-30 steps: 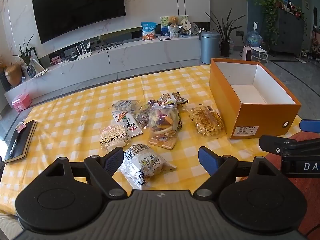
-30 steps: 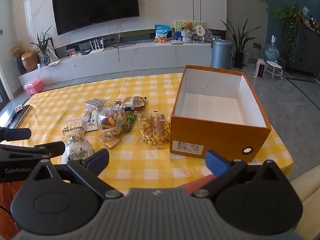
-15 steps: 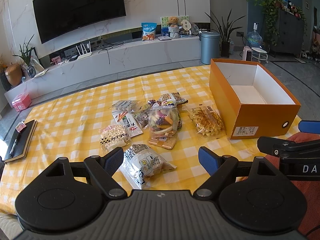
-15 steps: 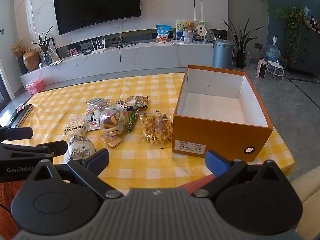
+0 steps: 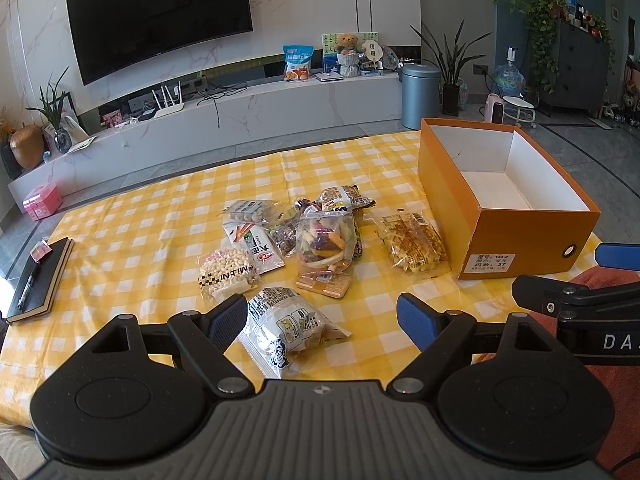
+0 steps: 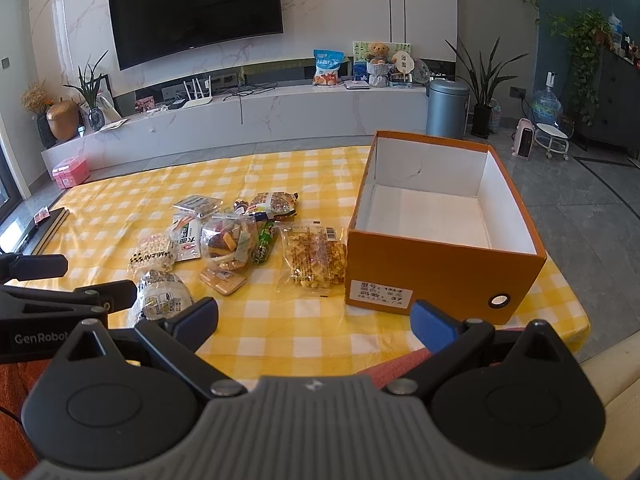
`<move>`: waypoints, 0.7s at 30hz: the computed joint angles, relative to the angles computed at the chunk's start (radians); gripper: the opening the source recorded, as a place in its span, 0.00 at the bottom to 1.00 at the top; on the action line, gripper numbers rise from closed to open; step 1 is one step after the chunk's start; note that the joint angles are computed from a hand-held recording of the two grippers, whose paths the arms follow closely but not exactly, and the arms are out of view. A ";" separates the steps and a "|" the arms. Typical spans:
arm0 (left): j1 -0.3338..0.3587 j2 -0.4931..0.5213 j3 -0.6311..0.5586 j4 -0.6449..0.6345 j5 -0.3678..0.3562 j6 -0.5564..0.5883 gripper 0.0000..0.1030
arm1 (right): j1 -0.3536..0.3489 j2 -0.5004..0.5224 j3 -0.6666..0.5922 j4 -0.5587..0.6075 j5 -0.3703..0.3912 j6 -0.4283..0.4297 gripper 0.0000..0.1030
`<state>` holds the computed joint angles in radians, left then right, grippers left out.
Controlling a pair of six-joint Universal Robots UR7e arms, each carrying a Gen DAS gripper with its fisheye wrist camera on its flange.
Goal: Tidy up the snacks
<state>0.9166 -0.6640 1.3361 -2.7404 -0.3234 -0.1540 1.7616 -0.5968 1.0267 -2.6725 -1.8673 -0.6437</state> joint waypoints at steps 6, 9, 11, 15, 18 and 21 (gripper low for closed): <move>0.000 0.001 0.000 -0.004 0.000 0.003 0.96 | 0.000 0.000 0.001 -0.001 0.000 -0.001 0.97; 0.000 0.001 0.000 -0.004 0.000 0.004 0.96 | 0.000 0.000 0.000 -0.001 0.000 0.000 0.97; 0.000 0.001 -0.001 -0.002 0.000 0.002 0.96 | 0.000 -0.001 0.001 -0.002 0.000 0.001 0.97; 0.000 0.001 0.000 -0.007 -0.001 0.004 0.96 | 0.000 -0.001 0.001 -0.002 0.001 0.000 0.97; 0.001 0.000 0.000 -0.007 -0.002 0.005 0.96 | 0.000 -0.001 0.001 -0.002 0.001 0.001 0.97; 0.000 0.000 0.001 -0.007 -0.002 0.003 0.96 | 0.000 -0.001 0.001 -0.002 0.001 0.001 0.97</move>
<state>0.9170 -0.6642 1.3371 -2.7471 -0.3256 -0.1508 1.7617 -0.5976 1.0278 -2.6741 -1.8666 -0.6426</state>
